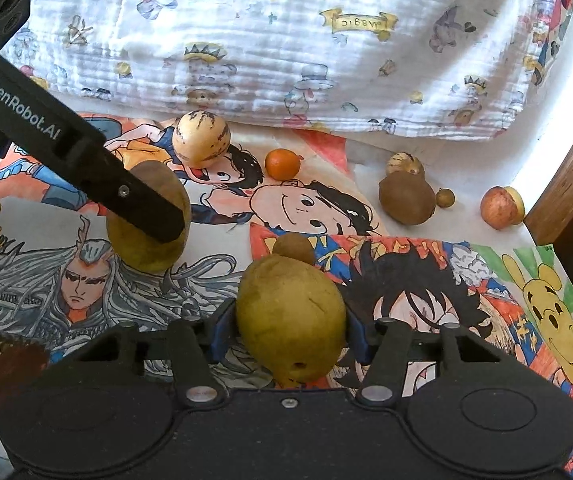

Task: Organize fruits
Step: 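Carry the brown pear with the left tool over the tray while the right tool carries the green-yellow pear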

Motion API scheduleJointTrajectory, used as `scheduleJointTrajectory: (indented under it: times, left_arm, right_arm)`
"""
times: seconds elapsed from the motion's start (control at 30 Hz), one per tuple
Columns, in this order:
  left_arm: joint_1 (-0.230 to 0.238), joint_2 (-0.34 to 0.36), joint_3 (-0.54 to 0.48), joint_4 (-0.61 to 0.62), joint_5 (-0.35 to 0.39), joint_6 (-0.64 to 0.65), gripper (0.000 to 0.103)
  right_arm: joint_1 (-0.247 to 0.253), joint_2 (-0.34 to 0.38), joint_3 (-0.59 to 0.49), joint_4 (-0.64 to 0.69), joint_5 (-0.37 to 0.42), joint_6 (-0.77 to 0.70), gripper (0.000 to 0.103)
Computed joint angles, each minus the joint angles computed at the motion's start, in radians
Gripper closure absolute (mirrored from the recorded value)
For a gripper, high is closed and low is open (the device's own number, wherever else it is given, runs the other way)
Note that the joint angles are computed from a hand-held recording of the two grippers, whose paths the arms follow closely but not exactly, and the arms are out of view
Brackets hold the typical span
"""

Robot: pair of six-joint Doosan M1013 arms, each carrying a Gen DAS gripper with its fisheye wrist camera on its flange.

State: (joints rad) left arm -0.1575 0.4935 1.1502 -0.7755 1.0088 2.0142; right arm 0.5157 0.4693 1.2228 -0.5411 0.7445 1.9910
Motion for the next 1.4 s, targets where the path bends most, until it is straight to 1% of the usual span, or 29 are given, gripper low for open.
scheduleJointTrajectory:
  times: [0.2,0.3,0.47,0.67,0.8,0.97,1.1,1.23,1.4]
  left_arm:
    - [-0.001,-0.007,0.010,-0.001,-0.011,0.015,0.040]
    - [0.001,-0.016,0.029,-0.014,-0.026,0.040,0.040]
    - [0.007,-0.026,0.046,-0.046,-0.027,0.062,0.041]
    - [0.006,-0.043,0.061,-0.061,-0.028,0.089,0.041]
    - [0.002,-0.057,0.076,-0.073,-0.021,0.111,0.041]
    - [-0.008,-0.083,0.105,-0.089,-0.007,0.140,0.041]
    - [-0.018,-0.106,0.134,-0.113,0.008,0.174,0.041]
    - [-0.032,-0.128,0.162,-0.133,0.026,0.205,0.041]
    - [-0.057,-0.145,0.188,-0.134,0.047,0.222,0.041]
  right_arm:
    - [0.006,-0.010,0.016,-0.032,-0.006,0.083,0.047]
    - [0.007,-0.023,0.036,-0.036,-0.030,0.139,0.047]
    - [0.022,-0.048,0.068,-0.065,-0.063,0.200,0.047]
    - [0.051,-0.098,0.124,-0.134,-0.097,0.286,0.047]
    - [0.073,-0.142,0.174,-0.204,-0.093,0.385,0.047]
    - [0.102,-0.201,0.249,-0.303,-0.050,0.538,0.047]
    - [0.123,-0.239,0.306,-0.352,0.012,0.646,0.047]
    - [0.143,-0.265,0.352,-0.390,0.071,0.738,0.047]
    - [0.168,-0.280,0.390,-0.440,0.136,0.814,0.047]
